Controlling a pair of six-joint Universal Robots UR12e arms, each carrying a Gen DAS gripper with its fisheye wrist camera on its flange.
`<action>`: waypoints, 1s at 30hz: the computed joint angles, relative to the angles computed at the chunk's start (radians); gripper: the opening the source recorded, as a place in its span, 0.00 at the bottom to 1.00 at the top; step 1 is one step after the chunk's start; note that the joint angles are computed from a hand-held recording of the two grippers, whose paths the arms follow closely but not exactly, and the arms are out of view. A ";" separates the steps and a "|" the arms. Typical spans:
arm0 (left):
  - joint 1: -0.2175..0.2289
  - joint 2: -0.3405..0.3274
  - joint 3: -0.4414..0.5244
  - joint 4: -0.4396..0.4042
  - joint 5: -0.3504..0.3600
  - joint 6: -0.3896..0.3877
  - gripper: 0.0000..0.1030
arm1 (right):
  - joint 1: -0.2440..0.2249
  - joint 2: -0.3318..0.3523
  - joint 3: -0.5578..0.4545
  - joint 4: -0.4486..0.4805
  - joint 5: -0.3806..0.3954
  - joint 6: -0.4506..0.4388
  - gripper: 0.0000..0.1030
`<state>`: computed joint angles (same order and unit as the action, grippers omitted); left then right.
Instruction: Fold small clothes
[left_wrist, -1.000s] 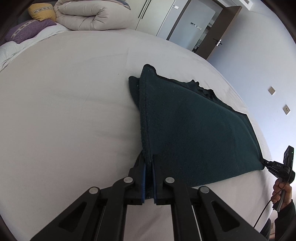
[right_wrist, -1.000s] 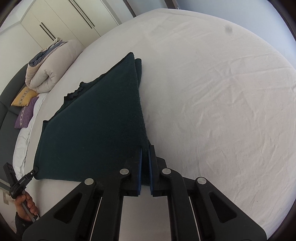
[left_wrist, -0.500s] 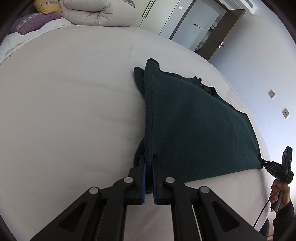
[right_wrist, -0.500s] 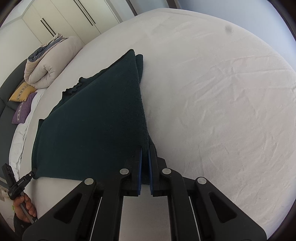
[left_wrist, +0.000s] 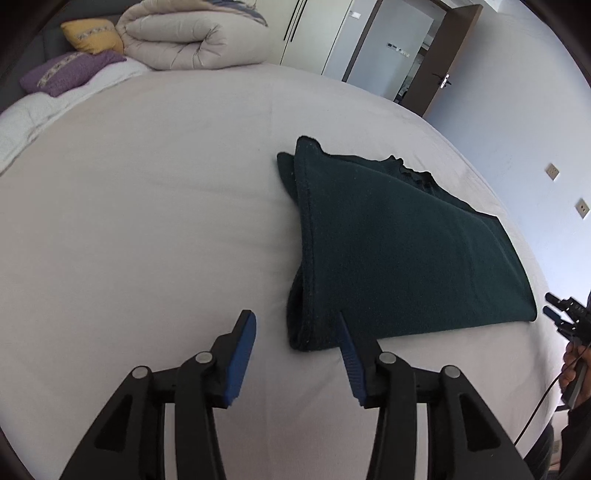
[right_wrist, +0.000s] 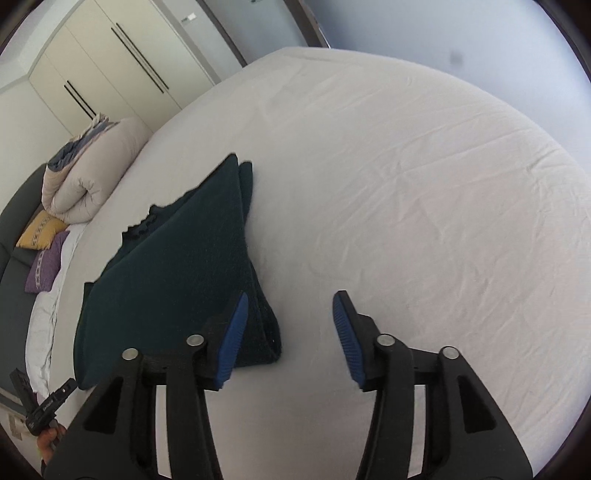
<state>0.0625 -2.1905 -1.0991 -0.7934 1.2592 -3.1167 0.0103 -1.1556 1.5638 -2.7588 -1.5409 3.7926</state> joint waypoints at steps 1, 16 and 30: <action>-0.004 0.005 0.001 0.013 0.014 0.017 0.46 | -0.004 -0.007 0.008 -0.034 0.019 0.007 0.50; -0.121 -0.368 0.646 -0.133 0.105 0.103 0.53 | 0.036 0.348 -0.493 -0.056 0.501 0.138 0.49; -0.082 -0.406 0.636 -0.121 0.019 -0.021 0.66 | -0.047 0.417 -0.412 -0.370 0.376 0.580 0.06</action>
